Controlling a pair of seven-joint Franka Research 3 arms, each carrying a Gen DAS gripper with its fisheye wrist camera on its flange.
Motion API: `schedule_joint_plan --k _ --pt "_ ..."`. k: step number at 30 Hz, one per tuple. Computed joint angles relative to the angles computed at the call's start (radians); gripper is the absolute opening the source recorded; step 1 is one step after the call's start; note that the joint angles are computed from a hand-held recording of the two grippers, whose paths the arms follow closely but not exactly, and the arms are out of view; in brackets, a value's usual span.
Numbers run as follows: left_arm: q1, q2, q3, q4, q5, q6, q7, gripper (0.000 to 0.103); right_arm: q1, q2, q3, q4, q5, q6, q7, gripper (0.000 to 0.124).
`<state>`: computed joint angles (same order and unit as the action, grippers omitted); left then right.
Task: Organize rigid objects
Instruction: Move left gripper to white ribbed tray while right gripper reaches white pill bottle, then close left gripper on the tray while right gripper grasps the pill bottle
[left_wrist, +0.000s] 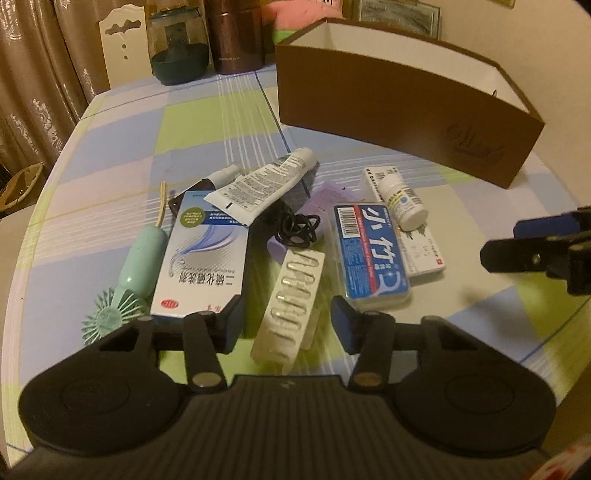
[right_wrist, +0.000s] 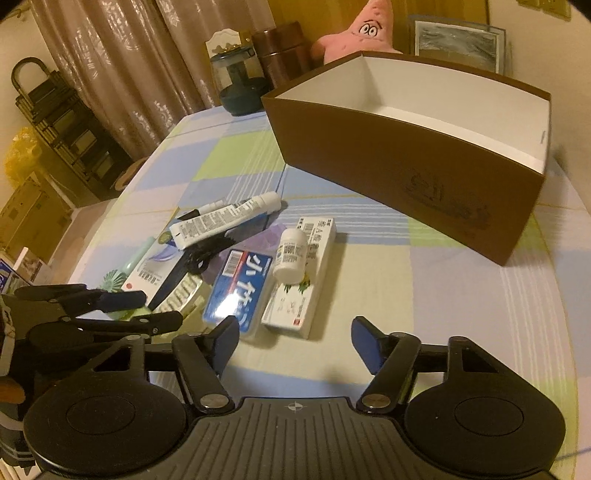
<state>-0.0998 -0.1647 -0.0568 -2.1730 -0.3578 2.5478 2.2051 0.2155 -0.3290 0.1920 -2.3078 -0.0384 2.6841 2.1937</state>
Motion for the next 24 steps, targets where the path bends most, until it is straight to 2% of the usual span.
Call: schedule_joint_plan --k 6,8,11,16,24 --pt "0.009 0.053 -0.025 0.044 0.053 -0.004 -0.071 0.041 0.015 0.058 -0.034 0.034 0.034 0.019 -0.071 0.06" --pt "0.013 0.068 -0.032 0.06 0.068 -0.015 -0.108 0.032 0.02 0.073 -0.043 0.046 0.045 0.019 -0.097 0.06" --pt "0.017 0.08 -0.038 0.074 0.056 -0.029 -0.138 0.026 0.024 0.097 -0.053 0.065 0.058 0.021 -0.132 0.059" --pt "0.02 0.077 -0.049 0.067 0.063 -0.003 -0.236 0.025 0.025 0.136 -0.063 0.096 0.059 0.028 -0.173 0.055" --pt "0.016 0.065 -0.051 0.058 0.123 0.046 -0.336 0.025 0.034 0.21 -0.081 0.151 0.058 0.043 -0.231 0.041"
